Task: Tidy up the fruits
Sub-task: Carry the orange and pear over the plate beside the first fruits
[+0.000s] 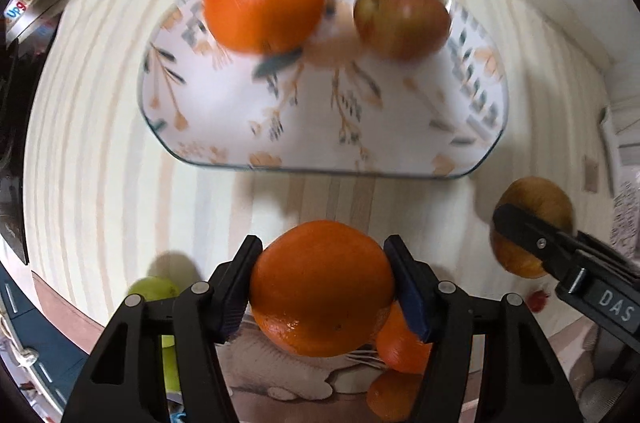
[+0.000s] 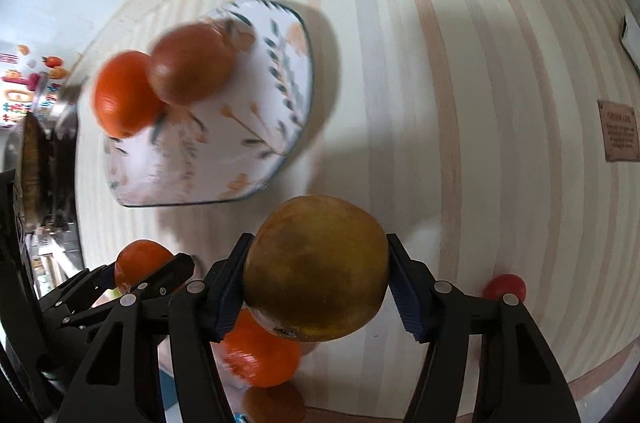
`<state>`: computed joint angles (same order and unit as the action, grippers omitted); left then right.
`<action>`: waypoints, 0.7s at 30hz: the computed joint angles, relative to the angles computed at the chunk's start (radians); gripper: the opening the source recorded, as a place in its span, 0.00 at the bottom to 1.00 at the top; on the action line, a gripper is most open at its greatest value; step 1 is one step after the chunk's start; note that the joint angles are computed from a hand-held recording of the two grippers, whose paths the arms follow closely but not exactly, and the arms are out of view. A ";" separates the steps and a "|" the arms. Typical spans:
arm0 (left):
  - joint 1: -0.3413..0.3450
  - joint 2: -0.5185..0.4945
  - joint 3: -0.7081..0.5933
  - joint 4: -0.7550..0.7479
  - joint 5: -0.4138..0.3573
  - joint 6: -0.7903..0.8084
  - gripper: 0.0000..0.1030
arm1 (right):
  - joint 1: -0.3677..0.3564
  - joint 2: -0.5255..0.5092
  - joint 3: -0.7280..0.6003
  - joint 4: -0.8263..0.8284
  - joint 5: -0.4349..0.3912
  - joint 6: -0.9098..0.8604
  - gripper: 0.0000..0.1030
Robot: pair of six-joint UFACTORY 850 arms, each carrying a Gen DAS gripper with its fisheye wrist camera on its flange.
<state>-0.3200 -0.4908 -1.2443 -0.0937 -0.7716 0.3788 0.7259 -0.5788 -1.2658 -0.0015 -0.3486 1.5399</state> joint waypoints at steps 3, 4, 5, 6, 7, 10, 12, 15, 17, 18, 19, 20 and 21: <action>0.011 0.001 -0.053 -0.045 -0.035 0.024 0.59 | -0.012 0.018 -0.017 -0.062 0.009 0.025 0.64; 0.013 -0.008 -0.079 -0.054 -0.049 0.023 0.59 | -0.016 0.015 -0.029 -0.068 0.004 0.013 0.64; 0.015 -0.024 -0.106 -0.057 -0.061 0.019 0.59 | -0.023 0.007 -0.051 -0.083 -0.002 0.008 0.64; 0.016 -0.042 -0.135 -0.054 -0.071 0.005 0.59 | -0.031 0.005 -0.056 -0.093 -0.001 0.000 0.64; 0.018 -0.063 -0.164 -0.053 -0.081 -0.007 0.59 | -0.037 -0.004 -0.071 -0.091 -0.012 -0.021 0.64; 0.034 -0.122 -0.226 -0.034 -0.103 -0.039 0.59 | -0.060 -0.048 -0.137 -0.068 -0.054 -0.093 0.64; 0.038 -0.152 -0.256 -0.008 -0.111 -0.062 0.59 | -0.070 -0.089 -0.189 -0.058 -0.093 -0.130 0.64; 0.052 -0.192 -0.287 0.033 -0.100 -0.085 0.59 | -0.089 -0.135 -0.233 -0.020 -0.124 -0.193 0.64; 0.058 -0.219 -0.315 0.046 -0.107 -0.096 0.59 | -0.095 -0.155 -0.250 0.004 -0.135 -0.224 0.64; 0.061 -0.226 -0.323 0.053 -0.112 -0.101 0.59 | -0.097 -0.164 -0.254 0.014 -0.139 -0.234 0.64; 0.062 -0.236 -0.333 0.058 -0.116 -0.104 0.59 | -0.099 -0.169 -0.254 0.031 -0.136 -0.251 0.64; 0.062 -0.247 -0.342 0.059 -0.119 -0.105 0.59 | -0.101 -0.177 -0.260 0.047 -0.137 -0.264 0.64; 0.063 -0.254 -0.349 0.062 -0.124 -0.108 0.59 | -0.100 -0.185 -0.264 0.052 -0.134 -0.263 0.64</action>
